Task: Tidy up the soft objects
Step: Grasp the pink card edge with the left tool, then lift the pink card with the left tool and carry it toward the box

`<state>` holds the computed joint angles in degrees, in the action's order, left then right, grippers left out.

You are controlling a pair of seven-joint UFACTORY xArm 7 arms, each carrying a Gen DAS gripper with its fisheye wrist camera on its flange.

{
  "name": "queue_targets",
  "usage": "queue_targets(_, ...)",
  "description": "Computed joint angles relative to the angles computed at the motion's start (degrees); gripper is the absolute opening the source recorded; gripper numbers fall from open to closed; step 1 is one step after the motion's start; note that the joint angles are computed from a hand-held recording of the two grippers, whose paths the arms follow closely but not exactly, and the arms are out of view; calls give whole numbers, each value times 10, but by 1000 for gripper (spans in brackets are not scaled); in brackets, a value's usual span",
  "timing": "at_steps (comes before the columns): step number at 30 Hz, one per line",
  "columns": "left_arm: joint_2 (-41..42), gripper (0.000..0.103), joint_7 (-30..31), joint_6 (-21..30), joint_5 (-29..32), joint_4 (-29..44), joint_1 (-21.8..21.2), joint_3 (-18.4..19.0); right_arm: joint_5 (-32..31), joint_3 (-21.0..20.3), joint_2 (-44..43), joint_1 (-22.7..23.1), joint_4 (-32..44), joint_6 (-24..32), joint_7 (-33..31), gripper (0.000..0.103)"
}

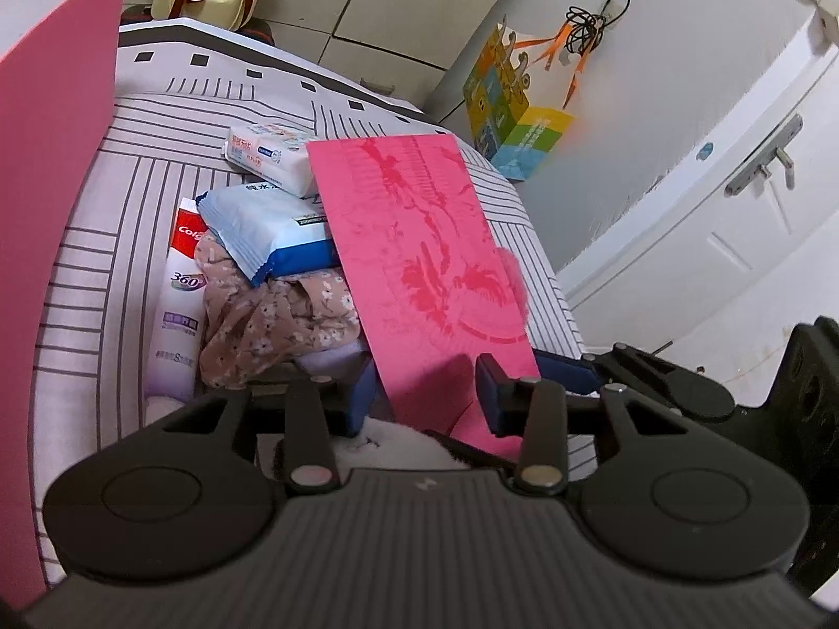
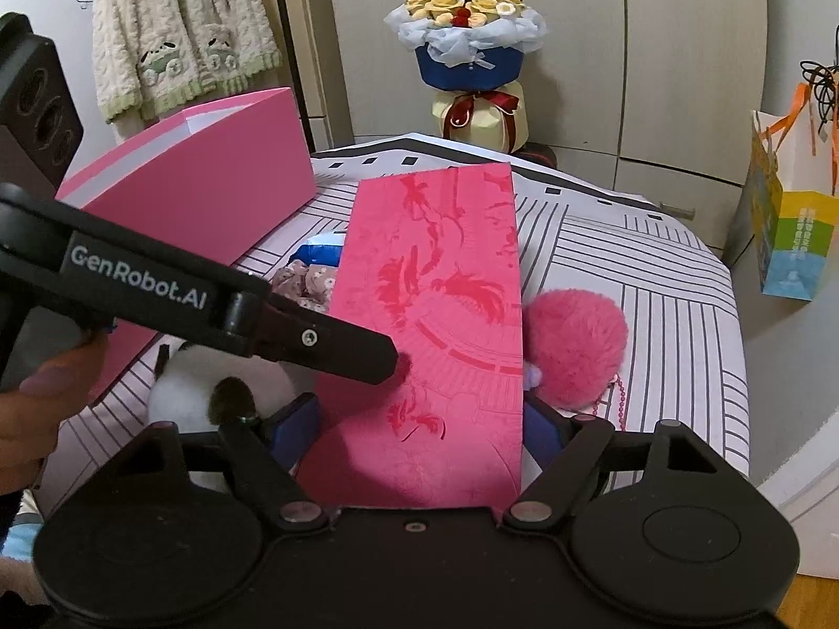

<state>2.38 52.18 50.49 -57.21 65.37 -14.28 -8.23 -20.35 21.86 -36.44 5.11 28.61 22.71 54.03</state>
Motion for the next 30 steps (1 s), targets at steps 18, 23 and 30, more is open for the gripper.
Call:
queue_targets(18, -13, 28, -63, -22, -10, 16, -15, 1, 65, -25, -88, -1, -23, 4, 75, 34)
queue_targets(23, -4, 27, -94, 19, 1, 33, -7, 2, 102, -47, -117, 18, -34, 6, 72, 27)
queue_targets(30, -34, 27, -91, 54, 22, 20, -3, 9, 136, -51, -137, 40, -18, 55, 57, 26)
